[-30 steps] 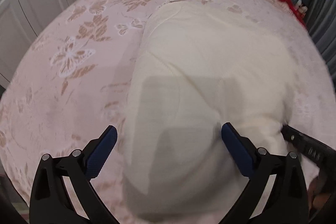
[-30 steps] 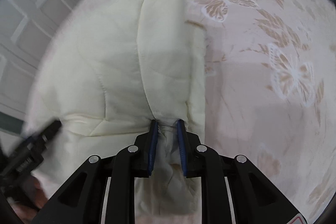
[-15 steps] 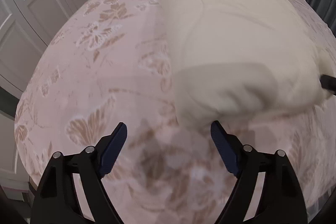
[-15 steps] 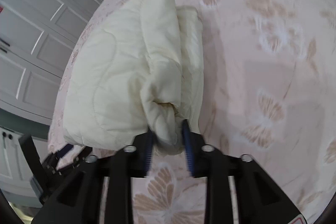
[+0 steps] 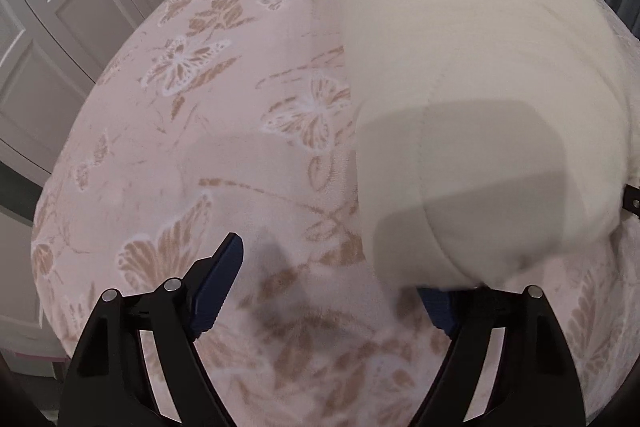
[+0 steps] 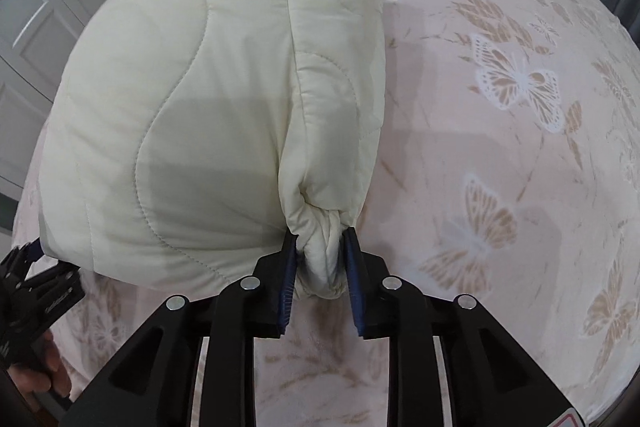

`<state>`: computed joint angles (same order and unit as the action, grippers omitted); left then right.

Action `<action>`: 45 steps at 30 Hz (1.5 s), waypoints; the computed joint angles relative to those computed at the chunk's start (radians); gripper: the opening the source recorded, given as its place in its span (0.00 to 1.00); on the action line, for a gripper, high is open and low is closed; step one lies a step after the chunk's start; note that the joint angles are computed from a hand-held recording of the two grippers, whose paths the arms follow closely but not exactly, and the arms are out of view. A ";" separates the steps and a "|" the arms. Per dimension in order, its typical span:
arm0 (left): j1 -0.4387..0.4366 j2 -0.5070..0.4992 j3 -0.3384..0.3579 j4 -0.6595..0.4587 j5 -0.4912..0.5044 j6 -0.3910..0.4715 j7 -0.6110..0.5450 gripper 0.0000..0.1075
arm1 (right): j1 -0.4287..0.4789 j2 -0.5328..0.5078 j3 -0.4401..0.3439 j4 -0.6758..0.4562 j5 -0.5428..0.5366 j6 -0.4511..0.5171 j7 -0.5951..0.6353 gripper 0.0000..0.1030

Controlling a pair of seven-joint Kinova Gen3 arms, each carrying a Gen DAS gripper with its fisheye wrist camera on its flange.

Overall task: Fold large clothes
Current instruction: 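Fold the bundle over with the right gripper while the left gripper pushes it, then open the right gripper and pull both grippers back from the bundle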

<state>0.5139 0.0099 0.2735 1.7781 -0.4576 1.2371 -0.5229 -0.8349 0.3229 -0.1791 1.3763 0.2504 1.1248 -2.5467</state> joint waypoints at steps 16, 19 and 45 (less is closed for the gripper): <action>-0.032 -0.014 0.055 -0.130 0.001 0.068 0.020 0.73 | -0.064 -0.086 -0.067 -0.118 0.123 0.128 -0.042 0.26; -0.004 0.002 0.035 -0.127 -0.002 0.070 0.043 0.74 | -0.067 0.007 -0.025 -0.163 0.100 0.186 -0.003 0.17; 0.269 0.021 0.146 -0.203 -0.126 0.302 0.315 0.77 | -0.238 -0.201 -0.158 0.047 0.319 0.216 -0.386 0.49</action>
